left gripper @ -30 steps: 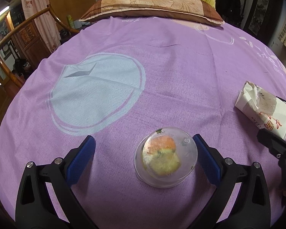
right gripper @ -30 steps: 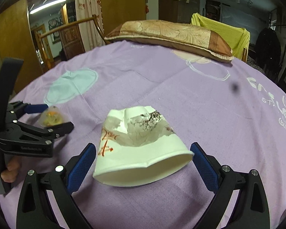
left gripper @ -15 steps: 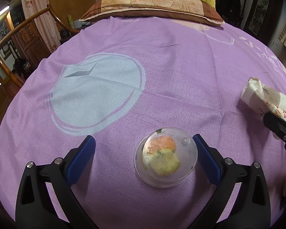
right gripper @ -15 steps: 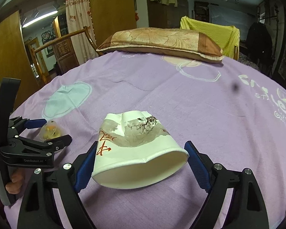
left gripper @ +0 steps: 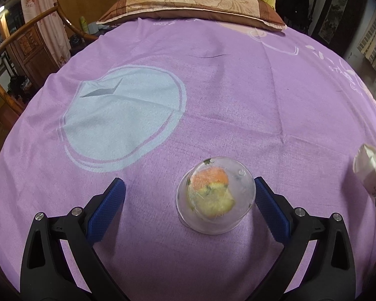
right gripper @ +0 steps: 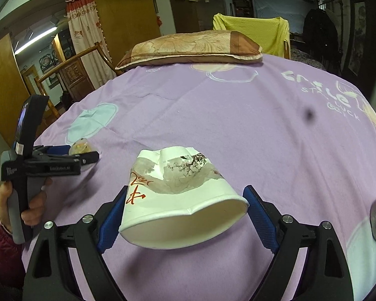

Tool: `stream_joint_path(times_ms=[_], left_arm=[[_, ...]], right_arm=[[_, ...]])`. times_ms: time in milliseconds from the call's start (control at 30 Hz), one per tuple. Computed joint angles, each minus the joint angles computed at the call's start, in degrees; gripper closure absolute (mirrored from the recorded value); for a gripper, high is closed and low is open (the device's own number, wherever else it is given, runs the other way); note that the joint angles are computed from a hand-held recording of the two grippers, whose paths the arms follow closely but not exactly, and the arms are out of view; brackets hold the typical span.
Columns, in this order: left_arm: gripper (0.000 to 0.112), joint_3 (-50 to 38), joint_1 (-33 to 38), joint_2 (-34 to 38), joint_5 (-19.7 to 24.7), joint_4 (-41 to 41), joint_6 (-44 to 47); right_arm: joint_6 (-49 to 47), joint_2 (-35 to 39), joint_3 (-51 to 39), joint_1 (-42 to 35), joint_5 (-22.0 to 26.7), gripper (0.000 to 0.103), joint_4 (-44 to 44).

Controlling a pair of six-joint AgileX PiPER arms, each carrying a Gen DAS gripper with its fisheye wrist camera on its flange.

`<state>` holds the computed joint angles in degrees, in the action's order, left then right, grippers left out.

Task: Collect trash
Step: 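Grasp the clear domed food container with the left tool while the right tool grasps the white paper cup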

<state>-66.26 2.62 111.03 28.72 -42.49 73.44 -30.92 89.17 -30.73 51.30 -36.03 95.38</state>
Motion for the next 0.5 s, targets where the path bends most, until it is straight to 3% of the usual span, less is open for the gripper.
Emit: stream_joint_path(times_ms=[333, 433, 500], left_arm=[[0.028, 0.9, 1.3, -0.8, 2.1, -4.0, 4.5], [0.039, 1.6, 1.1, -1.3, 2.5, -5.4, 7.0], [0.053, 2.0, 1.3, -1.5, 3.2, -6.7, 9.1]], right_arm=[[1.0, -0.4, 0.8, -0.2, 1.4, 0.015, -0.2], [0.9, -0.3, 0.6, 0.1, 1.0, 0.015, 0.2], [1.0, -0.2, 0.6, 0.6, 0.4, 0.015, 0.7]])
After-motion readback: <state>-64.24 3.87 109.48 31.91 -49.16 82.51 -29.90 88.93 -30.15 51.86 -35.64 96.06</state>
